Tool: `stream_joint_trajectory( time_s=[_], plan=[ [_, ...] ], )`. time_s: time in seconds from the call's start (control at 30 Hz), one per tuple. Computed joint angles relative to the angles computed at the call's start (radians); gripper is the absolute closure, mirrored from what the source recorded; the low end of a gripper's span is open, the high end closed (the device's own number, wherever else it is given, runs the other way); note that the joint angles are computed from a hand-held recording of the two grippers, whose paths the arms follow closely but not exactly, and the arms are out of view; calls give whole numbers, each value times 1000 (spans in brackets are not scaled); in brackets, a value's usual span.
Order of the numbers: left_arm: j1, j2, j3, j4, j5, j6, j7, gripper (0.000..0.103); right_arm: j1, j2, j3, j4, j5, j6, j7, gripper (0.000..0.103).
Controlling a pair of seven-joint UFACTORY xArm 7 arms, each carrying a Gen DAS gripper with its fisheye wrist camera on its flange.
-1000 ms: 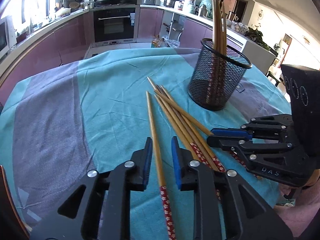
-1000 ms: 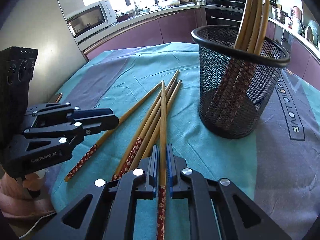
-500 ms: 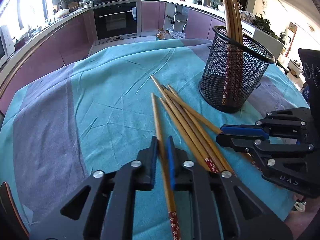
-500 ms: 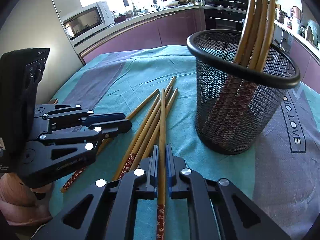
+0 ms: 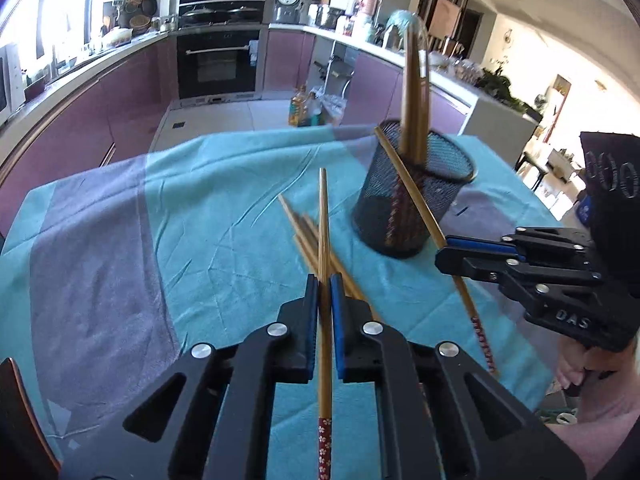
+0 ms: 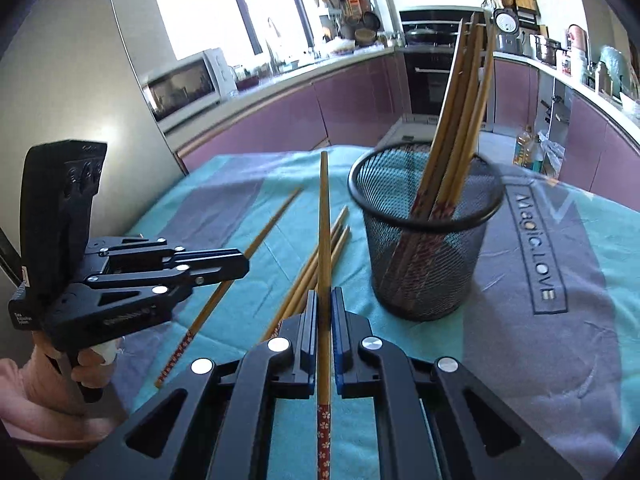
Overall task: Organize utensils
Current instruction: 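Lift the left tool's chopstick toward the mesh cup while the right tool lifts its own, then lower the left tool's chopstick into the mesh cup while the right tool lowers its own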
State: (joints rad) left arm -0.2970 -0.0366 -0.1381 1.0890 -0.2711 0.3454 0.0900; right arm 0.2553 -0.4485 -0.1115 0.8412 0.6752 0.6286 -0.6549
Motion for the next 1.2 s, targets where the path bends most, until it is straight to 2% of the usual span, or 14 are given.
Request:
stream_joint_trajectory(
  time_s=[0.1,0.37,0.53,0.9,1.2],
  plan=[
    [-16,-38,10,-10,-120,-4,109,96,4,-18,-13,2,21,-11,-14,97],
    [-73,-123,54,-9,-326,3,303,96,20,-52,-61,24,95,-14,-68,97],
    [-96,-149,75,11,-412,14,375,96,24,-59,-77,45,123,-12,-94,97],
    [-101,-107,65,113,-466,-21,417,96,20,-42,-77,105,146,-39,-110,97],
    [-79,-43,32,236,-457,-48,414,96,25,-12,-84,180,164,-74,-139,97]
  ],
)
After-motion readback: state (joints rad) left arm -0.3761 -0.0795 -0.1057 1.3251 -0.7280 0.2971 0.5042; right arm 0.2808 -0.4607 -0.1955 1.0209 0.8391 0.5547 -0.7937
